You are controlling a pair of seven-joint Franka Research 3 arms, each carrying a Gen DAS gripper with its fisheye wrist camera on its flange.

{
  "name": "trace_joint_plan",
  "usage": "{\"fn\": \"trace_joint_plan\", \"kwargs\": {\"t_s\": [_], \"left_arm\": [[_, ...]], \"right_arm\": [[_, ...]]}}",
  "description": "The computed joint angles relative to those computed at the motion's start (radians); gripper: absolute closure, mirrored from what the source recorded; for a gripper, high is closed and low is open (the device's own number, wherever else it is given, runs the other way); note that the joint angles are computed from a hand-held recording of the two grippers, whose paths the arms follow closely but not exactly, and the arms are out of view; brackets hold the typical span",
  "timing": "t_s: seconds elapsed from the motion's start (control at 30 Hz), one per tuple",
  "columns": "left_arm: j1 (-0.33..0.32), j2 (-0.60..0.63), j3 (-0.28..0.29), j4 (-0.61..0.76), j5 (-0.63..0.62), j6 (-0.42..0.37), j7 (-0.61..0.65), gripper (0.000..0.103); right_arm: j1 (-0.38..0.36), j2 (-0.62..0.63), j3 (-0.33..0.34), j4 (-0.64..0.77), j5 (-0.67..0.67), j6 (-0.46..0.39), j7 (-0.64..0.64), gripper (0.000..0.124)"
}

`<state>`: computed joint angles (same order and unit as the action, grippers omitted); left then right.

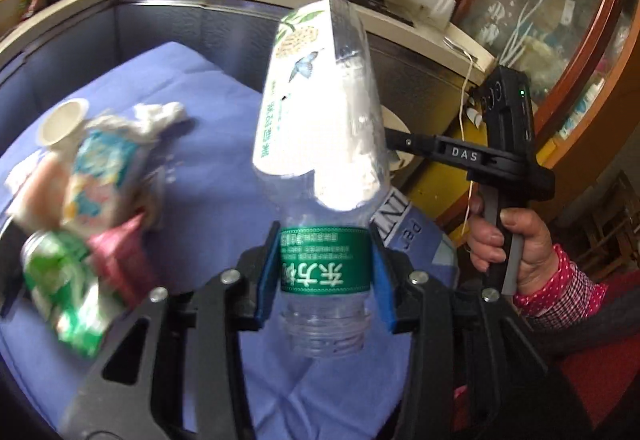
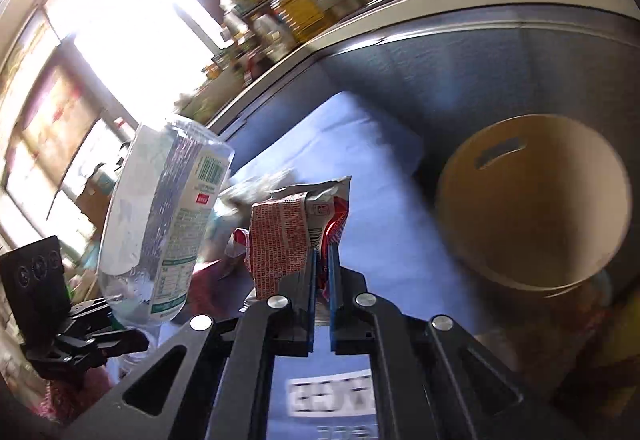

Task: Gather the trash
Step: 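Carry the bottle to the beige bin and open the left tool while the right tool grips a red wrapper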

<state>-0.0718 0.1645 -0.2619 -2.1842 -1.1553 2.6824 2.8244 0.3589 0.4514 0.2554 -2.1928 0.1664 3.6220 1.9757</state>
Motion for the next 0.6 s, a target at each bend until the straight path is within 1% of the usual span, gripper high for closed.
{"fn": "trace_joint_plan", "kwargs": {"t_s": [0.03,0.07,0.13,0.17,0.27,0.3,0.33,0.37,0.4,0.43,0.47,0.5,0.53,0.57,0.6], "left_arm": [[-0.028,0.060,0.001,0.069,0.107,-0.016,-0.104,0.064],[-0.055,0.123,0.002,0.144,0.225,-0.041,-0.219,0.064],[-0.107,0.232,0.012,0.281,0.407,-0.095,-0.401,0.064],[-0.125,0.278,0.015,0.340,0.470,-0.133,-0.463,0.064],[-0.186,0.419,0.042,0.545,0.642,-0.260,-0.673,0.064],[-0.198,0.453,0.049,0.592,0.682,-0.291,-0.729,0.064],[-0.211,0.490,0.057,0.648,0.719,-0.322,-0.788,0.064],[-0.218,0.518,0.060,0.690,0.746,-0.341,-0.834,0.063],[-0.218,0.536,0.054,0.716,0.763,-0.351,-0.862,0.062],[-0.210,0.553,0.042,0.741,0.770,-0.359,-0.878,0.057],[-0.198,0.562,0.024,0.755,0.770,-0.359,-0.884,0.051],[-0.189,0.565,0.009,0.756,0.774,-0.345,-0.890,0.041],[-0.182,0.562,-0.005,0.750,0.782,-0.324,-0.895,0.038],[-0.175,0.555,-0.019,0.739,0.792,-0.303,-0.895,0.037],[-0.166,0.548,-0.033,0.727,0.802,-0.284,-0.892,0.037]], "right_arm": [[0.062,-0.016,-0.073,-0.018,0.094,-0.002,-0.049,0.120],[0.105,-0.022,-0.124,-0.027,0.169,-0.005,-0.093,0.120],[0.169,-0.019,-0.205,-0.032,0.305,-0.018,-0.188,0.120],[0.196,-0.013,-0.239,-0.032,0.368,-0.024,-0.237,0.120],[0.210,0.052,-0.269,0.014,0.457,-0.027,-0.320,0.120],[0.228,0.069,-0.287,0.034,0.497,-0.041,-0.356,0.120],[0.229,0.090,-0.289,0.056,0.518,-0.048,-0.375,0.120],[0.210,0.107,-0.278,0.073,0.519,-0.051,-0.379,0.118],[0.196,0.118,-0.264,0.080,0.519,-0.046,-0.378,0.117],[0.187,0.127,-0.254,0.086,0.520,-0.045,-0.380,0.116],[0.157,0.131,-0.235,0.077,0.493,-0.032,-0.369,0.113],[0.163,0.141,-0.237,0.086,0.509,-0.024,-0.381,0.111],[0.178,0.154,-0.250,0.110,0.529,-0.027,-0.395,0.101],[0.181,0.163,-0.250,0.122,0.538,-0.018,-0.399,0.087],[0.172,0.164,-0.237,0.116,0.535,0.006,-0.395,0.080]]}}
